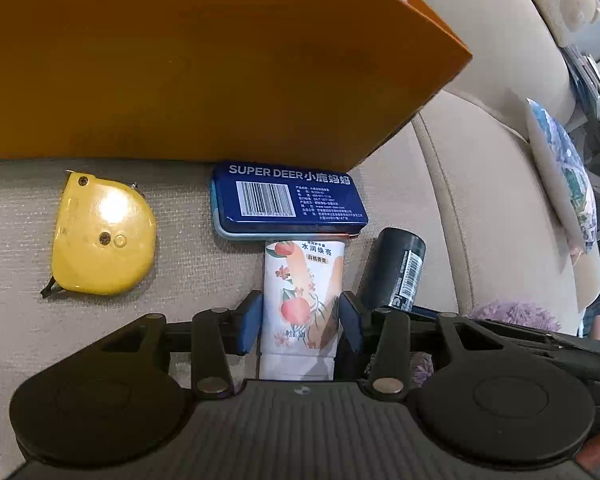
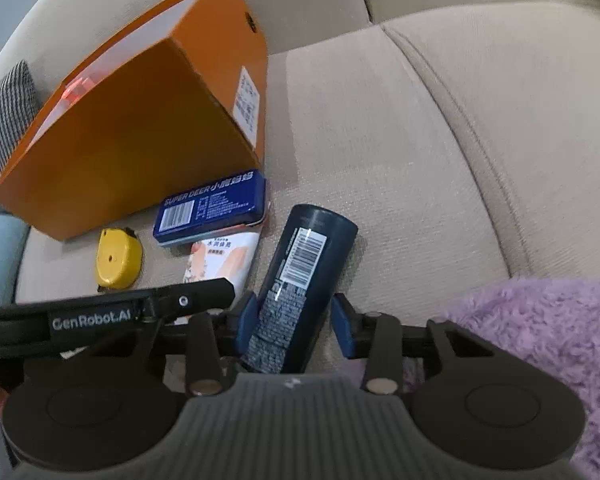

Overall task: Organize rigid objects
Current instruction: 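Grasp the white lotion tube with the left tool while the right tool grasps the dark blue spray can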

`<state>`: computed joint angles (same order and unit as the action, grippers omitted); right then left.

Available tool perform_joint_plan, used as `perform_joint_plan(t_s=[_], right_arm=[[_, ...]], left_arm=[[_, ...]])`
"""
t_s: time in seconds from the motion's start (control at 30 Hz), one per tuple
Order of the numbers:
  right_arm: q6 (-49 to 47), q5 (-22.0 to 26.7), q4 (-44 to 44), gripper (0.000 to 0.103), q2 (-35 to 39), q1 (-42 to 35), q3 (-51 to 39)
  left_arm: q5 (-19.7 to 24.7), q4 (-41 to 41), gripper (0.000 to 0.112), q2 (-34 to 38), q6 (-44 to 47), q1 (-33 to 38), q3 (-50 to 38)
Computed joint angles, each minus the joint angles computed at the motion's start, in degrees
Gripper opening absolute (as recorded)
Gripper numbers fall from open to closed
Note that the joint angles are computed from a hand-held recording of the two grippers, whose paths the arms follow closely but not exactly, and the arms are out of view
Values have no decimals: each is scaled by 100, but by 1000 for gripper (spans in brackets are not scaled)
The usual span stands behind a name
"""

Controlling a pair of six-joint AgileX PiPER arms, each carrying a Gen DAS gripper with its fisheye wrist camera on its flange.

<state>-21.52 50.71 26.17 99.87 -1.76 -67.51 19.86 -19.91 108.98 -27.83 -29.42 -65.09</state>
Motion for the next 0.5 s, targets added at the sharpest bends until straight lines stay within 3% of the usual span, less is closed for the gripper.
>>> perform_joint_plan(t_s=[0.2,0.27,0.5], right_arm=[[14,78,125,45,161,-20,-114],[-15,47,181,44,179,-32,-94],[-143,140,249,42,117,-81,-68]], left_arm=[[-89,-696,50,144,600,132,-46],[-167,-992,46,137,809,165,4],[-270,-880,44,-297,621,89,487]])
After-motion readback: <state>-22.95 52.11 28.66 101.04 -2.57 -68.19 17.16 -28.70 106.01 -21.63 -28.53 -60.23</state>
